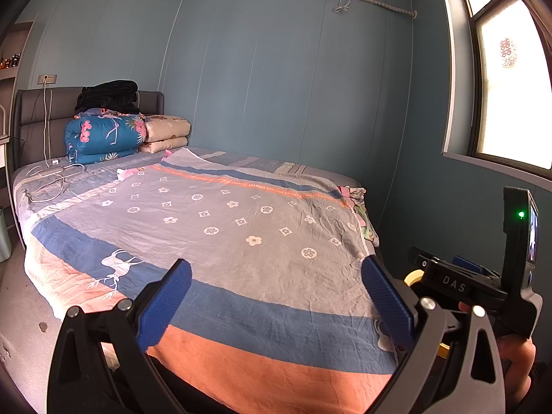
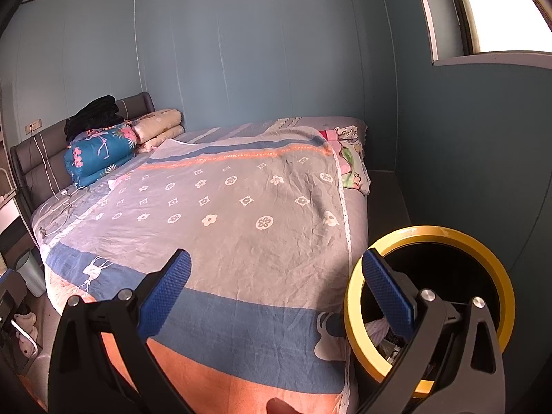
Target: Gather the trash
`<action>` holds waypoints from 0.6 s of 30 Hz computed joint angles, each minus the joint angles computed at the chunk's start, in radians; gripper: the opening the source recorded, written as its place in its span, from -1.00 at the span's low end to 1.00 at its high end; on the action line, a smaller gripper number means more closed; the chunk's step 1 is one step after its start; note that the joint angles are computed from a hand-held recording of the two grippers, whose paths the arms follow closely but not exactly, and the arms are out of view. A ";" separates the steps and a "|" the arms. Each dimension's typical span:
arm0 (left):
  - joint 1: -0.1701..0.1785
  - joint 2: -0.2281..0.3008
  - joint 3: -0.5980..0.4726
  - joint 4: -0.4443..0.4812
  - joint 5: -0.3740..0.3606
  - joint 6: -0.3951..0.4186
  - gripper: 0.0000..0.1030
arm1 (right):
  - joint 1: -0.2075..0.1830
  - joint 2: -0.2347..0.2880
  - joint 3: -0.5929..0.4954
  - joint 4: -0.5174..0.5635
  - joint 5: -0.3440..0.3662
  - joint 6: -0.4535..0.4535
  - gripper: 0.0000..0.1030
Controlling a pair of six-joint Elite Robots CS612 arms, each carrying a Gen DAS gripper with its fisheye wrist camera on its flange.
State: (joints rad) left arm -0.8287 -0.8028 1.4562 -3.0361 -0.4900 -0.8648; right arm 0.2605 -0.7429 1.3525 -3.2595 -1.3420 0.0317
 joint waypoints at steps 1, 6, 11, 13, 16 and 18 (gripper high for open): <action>0.000 0.000 0.000 0.000 -0.001 0.000 0.84 | -0.001 0.001 -0.001 0.001 0.001 -0.001 0.85; 0.000 -0.001 0.002 -0.001 -0.003 -0.002 0.84 | 0.000 0.001 0.001 0.003 0.001 -0.002 0.85; 0.001 -0.001 0.004 -0.003 -0.006 -0.001 0.84 | 0.000 0.000 0.002 0.005 0.001 0.000 0.85; 0.001 -0.001 0.003 0.001 -0.005 -0.003 0.84 | 0.000 0.001 0.000 0.006 0.001 -0.001 0.85; 0.000 -0.001 0.004 0.012 0.007 -0.016 0.84 | -0.001 0.001 -0.002 0.009 0.003 -0.003 0.85; 0.002 -0.003 0.007 0.025 0.002 -0.027 0.84 | -0.001 0.000 0.001 0.011 0.006 -0.003 0.85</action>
